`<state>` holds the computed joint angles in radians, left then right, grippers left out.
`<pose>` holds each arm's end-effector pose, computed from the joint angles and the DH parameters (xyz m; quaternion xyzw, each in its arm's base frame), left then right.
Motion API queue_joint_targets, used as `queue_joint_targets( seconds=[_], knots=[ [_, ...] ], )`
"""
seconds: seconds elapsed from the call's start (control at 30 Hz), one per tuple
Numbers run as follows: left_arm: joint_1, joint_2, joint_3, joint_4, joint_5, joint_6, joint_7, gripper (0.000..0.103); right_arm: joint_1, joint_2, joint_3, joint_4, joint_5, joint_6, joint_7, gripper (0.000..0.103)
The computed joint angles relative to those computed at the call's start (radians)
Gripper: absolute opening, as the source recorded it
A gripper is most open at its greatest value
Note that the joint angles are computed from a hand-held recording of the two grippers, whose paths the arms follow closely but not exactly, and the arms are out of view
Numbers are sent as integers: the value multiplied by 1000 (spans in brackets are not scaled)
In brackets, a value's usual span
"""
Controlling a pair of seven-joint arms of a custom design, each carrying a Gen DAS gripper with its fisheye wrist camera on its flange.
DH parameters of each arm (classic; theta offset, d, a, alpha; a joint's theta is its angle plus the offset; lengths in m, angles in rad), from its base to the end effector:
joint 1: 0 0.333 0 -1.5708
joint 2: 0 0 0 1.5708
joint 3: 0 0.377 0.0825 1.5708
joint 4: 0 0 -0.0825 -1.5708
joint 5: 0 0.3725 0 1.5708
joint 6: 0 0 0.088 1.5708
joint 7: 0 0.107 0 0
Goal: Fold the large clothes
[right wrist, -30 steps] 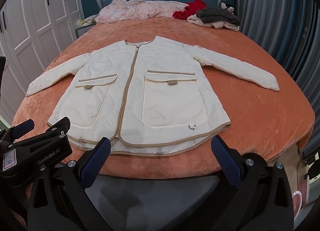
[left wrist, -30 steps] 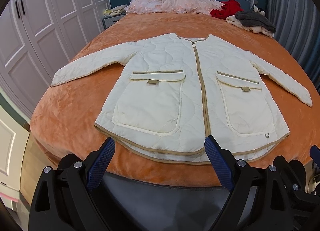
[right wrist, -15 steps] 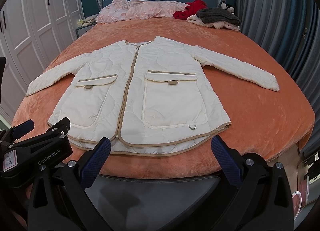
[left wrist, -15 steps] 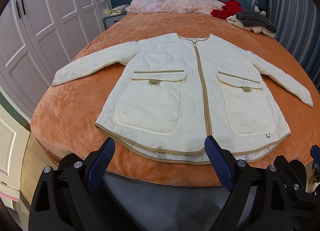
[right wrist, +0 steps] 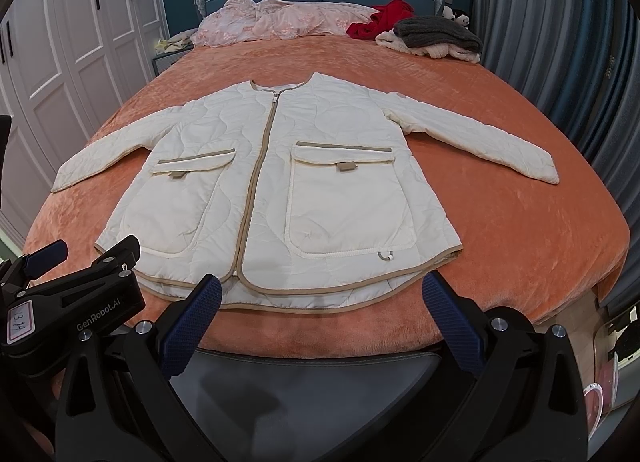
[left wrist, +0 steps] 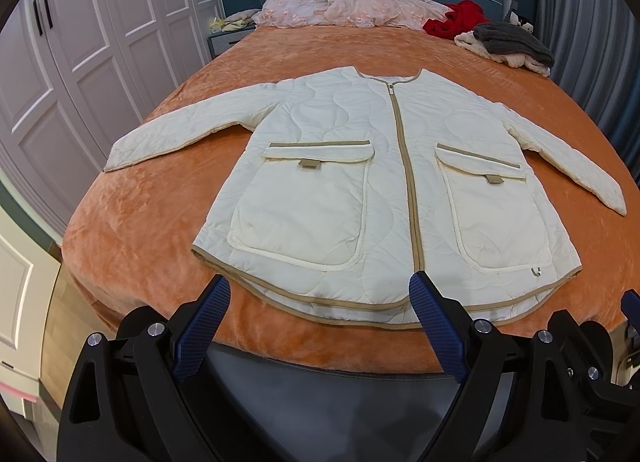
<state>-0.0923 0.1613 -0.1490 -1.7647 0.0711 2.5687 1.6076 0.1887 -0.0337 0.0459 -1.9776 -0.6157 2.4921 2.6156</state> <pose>0.6366 -0.1498 0.6078 -0.5571 0.7675 -0.2351 0.2129 0.5606 0.1376 0.6072 -0.5103 0.7838 -0.2773 0.2199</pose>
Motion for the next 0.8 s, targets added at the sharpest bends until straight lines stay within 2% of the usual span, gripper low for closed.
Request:
queue_joint_targets(
  seconds=[0.8],
  knots=[
    [2, -4, 1, -10, -5, 6, 4, 88, 1, 1, -1, 4, 3, -3, -3, 98]
  ],
)
